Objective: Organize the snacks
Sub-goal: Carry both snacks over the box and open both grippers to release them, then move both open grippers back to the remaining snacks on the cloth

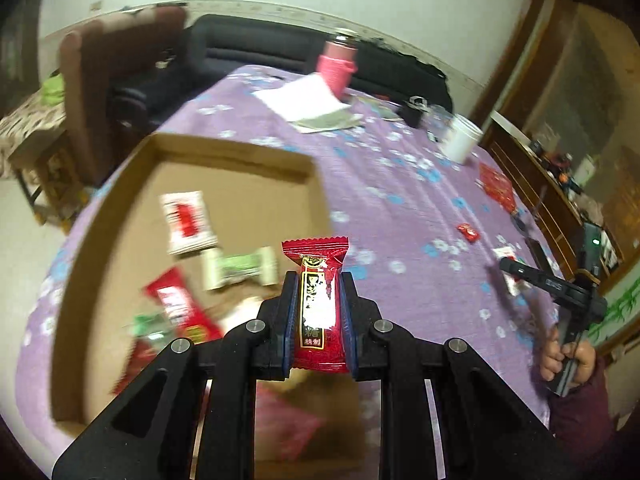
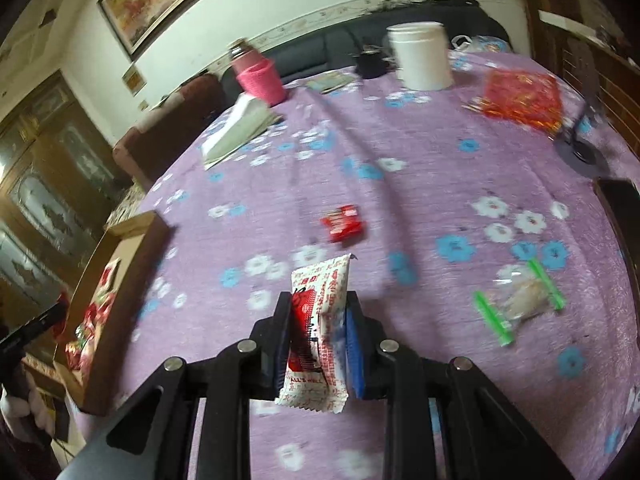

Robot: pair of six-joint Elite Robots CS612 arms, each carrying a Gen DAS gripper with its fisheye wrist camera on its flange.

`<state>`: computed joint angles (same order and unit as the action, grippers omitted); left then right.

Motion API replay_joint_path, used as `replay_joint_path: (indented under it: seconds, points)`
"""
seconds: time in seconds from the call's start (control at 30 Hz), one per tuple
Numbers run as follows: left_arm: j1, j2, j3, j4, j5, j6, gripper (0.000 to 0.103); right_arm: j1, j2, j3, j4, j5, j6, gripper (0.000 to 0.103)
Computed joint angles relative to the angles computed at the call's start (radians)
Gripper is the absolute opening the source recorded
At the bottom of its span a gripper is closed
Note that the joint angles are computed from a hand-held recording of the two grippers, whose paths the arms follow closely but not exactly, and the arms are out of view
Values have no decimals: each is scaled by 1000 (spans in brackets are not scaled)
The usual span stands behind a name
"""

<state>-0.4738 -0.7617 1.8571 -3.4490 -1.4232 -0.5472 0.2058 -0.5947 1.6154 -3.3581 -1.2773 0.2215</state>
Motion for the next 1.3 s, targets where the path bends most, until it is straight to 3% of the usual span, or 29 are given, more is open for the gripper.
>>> replay_joint_path:
  seconds: [0.3, 0.47, 0.6, 0.8, 0.83, 0.97, 1.1, 1.2, 1.27, 1.3]
  points:
    - [41, 2, 21, 26, 17, -43, 19, 93, -11, -75, 106, 52, -111, 27]
    - [72, 18, -22, 65, 9, -61, 18, 144, 25, -175, 211, 99, -140, 27]
    - [109, 36, -56, 86, -40, -125, 18, 180, 62, -272, 307, 132, -166, 27]
    - [138, 49, -67, 62, -104, -196, 19, 217, 120, -400, 417, 112, -172, 29]
    - [140, 49, -64, 56, -113, -205, 19, 219, 129, -416, 426, 114, -161, 31]
    - [141, 41, -42, 23, -120, -218, 19, 217, 142, -431, 417, 123, -127, 56]
    - [130, 21, -6, -29, -119, -240, 19, 199, 121, -380, 366, 144, -114, 56]
    - [111, 6, 16, -74, -105, -228, 19, 186, 84, -304, 304, 105, -108, 56]
    - [97, -1, 28, -98, -104, -219, 30, 167, 60, -244, 243, 110, -93, 56]
    - [89, -3, 34, -111, -106, -215, 42, 156, 48, -211, 209, 110, -82, 56]
